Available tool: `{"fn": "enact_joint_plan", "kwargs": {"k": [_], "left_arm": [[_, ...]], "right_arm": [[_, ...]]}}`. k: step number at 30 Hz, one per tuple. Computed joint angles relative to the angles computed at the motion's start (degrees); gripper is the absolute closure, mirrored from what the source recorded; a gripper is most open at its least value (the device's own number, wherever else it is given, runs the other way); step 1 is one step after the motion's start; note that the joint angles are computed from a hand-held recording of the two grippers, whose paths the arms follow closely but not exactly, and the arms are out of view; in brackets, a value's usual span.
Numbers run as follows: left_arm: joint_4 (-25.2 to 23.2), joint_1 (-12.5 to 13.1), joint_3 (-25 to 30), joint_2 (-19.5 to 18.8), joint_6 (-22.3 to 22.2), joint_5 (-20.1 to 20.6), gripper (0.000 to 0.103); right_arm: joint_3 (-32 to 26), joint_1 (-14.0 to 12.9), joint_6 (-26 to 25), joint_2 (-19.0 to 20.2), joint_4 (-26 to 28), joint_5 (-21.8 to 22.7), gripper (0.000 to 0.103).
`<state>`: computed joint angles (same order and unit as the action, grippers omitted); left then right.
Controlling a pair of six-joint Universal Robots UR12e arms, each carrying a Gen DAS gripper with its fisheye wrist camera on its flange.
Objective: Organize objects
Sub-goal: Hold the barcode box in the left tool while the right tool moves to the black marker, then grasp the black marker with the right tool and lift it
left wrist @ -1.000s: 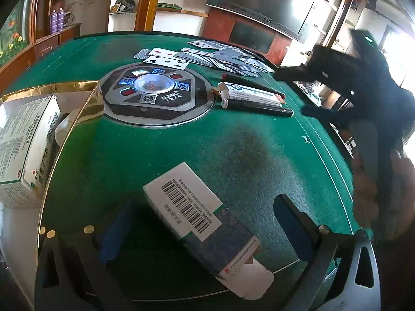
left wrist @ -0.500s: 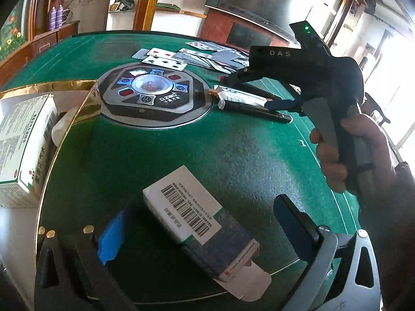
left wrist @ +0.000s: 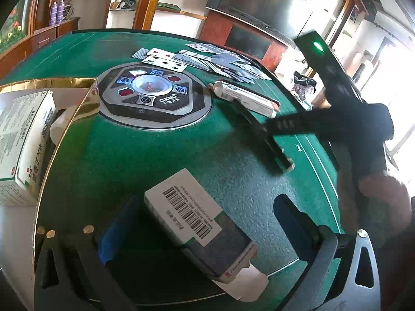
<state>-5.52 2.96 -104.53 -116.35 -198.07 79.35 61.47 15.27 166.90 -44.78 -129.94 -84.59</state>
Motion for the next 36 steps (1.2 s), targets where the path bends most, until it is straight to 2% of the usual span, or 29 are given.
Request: {"fn": "enact_joint_plan", "kwargs": {"k": [8,12,16,18,19,20,22,26,29,31,32,33,34,35,36], "left_arm": [[2.0,0.7,-0.9,0.2,-1.7,-2.3,0.001],[2.3,0.9,-1.2,0.3,-2.1,-3.0,0.001],[-1.8,0.7,-1.5,1.7,-2.5,-2.1,0.000],[-0.2,1.1,-2.8,2.3,-6.1,-3.2,0.000],[0.3,1.1,-3.2,2.4,-7.0,-2.8,0.000],[0.2,0.8,-3.2,2.5,-7.1,-1.7,0.000],[-3.2,-0.5,-1.6,2.3,-5.6,3.0,0.000],[-7.5,-2.3,1.2,1.1,-4.3,9.4,0.000],[-9.5,-3.6,2.9,0.0,-2.1,14.8,0.000],[-9.9,-4.3,3.3,-0.3,-0.7,17.1,0.000],[-9.7,-4.2,3.2,-0.3,-0.5,16.4,0.000],[-8.5,-3.8,2.8,-0.2,-0.4,14.5,0.002],[-7.1,-3.4,2.2,0.0,-0.2,12.9,0.016],[-6.5,-3.2,1.8,0.3,0.3,12.7,0.043],[-6.5,-3.1,1.7,0.5,0.5,12.1,0.054]], "right_arm": [[10.9,-1.6,0.7,-7.0,-1.4,3.7,0.085],[16.6,-2.4,0.9,-10.1,-4.9,5.1,0.085],[18.7,-3.2,2.2,-10.8,-8.3,7.4,0.084],[18.8,-3.6,2.5,-10.7,-8.9,9.6,0.077],[18.7,-3.8,2.8,-10.5,-9.6,10.1,0.064],[19.2,-4.0,3.3,-10.6,-11.6,10.8,0.048],[19.6,-4.1,3.4,-10.5,-14.6,12.0,0.034],[18.8,-3.8,2.7,-9.8,-16.5,13.3,0.029],[17.3,-2.9,2.3,-8.7,-16.7,10.3,0.029],[16.1,-2.3,2.0,-7.8,-16.2,8.4,0.029],[15.3,-1.9,1.8,-7.2,-15.8,6.9,0.029],[14.7,-1.6,1.9,-6.7,-15.6,5.7,0.029],[14.3,-1.5,2.2,-6.3,-15.4,5.1,0.029],[14.2,-1.3,2.5,-6.0,-16.4,4.4,0.032],[13.9,-1.2,2.4,-5.8,-16.7,4.1,0.038]]}}
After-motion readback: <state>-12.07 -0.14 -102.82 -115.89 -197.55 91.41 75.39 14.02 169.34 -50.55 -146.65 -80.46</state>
